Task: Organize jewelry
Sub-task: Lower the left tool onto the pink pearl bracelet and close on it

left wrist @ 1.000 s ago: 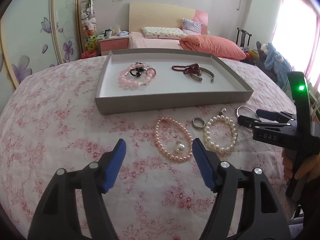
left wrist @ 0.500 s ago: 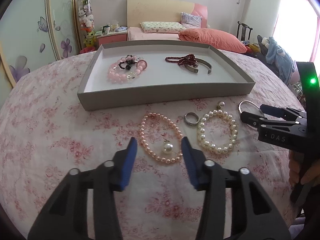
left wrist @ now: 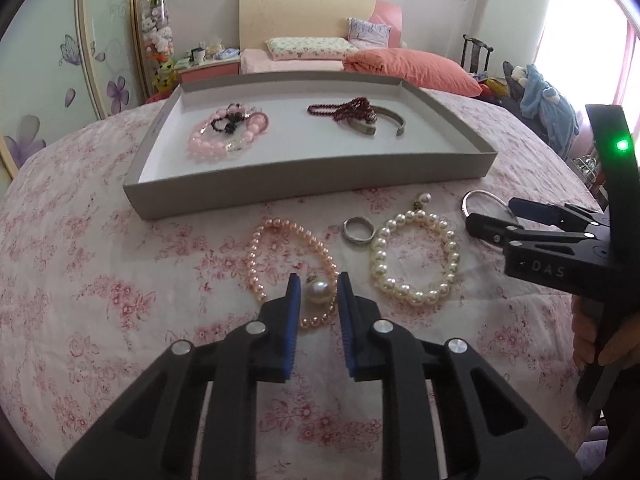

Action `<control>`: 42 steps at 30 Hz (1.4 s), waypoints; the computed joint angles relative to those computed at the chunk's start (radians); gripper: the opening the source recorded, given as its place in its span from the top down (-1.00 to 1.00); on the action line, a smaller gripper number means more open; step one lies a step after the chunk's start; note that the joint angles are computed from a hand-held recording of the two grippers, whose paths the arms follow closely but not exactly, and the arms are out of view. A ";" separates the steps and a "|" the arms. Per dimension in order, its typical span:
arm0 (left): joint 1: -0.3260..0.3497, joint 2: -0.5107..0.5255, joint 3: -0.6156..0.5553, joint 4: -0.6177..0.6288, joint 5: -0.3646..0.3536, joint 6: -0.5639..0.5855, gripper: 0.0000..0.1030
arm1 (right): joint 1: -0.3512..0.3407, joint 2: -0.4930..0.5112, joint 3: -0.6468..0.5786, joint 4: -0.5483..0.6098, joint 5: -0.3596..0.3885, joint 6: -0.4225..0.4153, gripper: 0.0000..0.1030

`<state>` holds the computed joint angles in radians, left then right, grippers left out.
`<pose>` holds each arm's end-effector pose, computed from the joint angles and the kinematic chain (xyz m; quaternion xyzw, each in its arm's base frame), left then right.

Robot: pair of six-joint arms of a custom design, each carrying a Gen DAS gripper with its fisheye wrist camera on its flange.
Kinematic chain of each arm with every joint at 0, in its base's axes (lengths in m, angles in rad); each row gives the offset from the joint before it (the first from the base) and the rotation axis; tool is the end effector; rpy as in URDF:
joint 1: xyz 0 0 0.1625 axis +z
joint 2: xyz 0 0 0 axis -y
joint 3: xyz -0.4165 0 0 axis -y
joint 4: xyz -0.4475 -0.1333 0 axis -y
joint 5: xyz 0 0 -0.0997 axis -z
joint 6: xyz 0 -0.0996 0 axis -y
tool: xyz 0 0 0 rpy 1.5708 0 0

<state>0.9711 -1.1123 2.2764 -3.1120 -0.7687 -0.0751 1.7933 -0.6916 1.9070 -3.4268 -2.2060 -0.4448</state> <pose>-0.1015 -0.5115 0.0973 0.1638 0.8924 -0.2898 0.3047 0.2057 -0.5731 0.0039 0.2024 -0.8841 0.2644 0.3278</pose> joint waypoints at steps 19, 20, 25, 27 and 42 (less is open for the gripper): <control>0.009 0.019 -0.027 0.013 0.015 0.009 0.73 | 0.000 0.001 -0.001 0.000 0.000 0.000 -0.45; 0.010 0.018 -0.027 0.010 0.012 0.010 0.73 | 0.000 0.002 -0.003 0.000 0.000 0.000 -0.45; 0.010 0.016 -0.024 0.005 0.013 0.006 0.73 | 0.000 0.001 -0.001 -0.001 0.000 0.000 -0.44; 0.010 0.014 -0.023 0.005 0.014 0.000 0.73 | 0.000 0.002 -0.002 0.000 0.000 0.000 -0.44; 0.005 -0.053 0.011 -0.048 0.023 -0.009 0.73 | -0.005 -0.019 0.030 -0.022 0.012 0.040 -0.43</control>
<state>0.9758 -1.1656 2.2871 -3.1600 -0.7452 -0.0840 1.7883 -0.7107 1.9375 -3.4483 -2.1936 -0.4044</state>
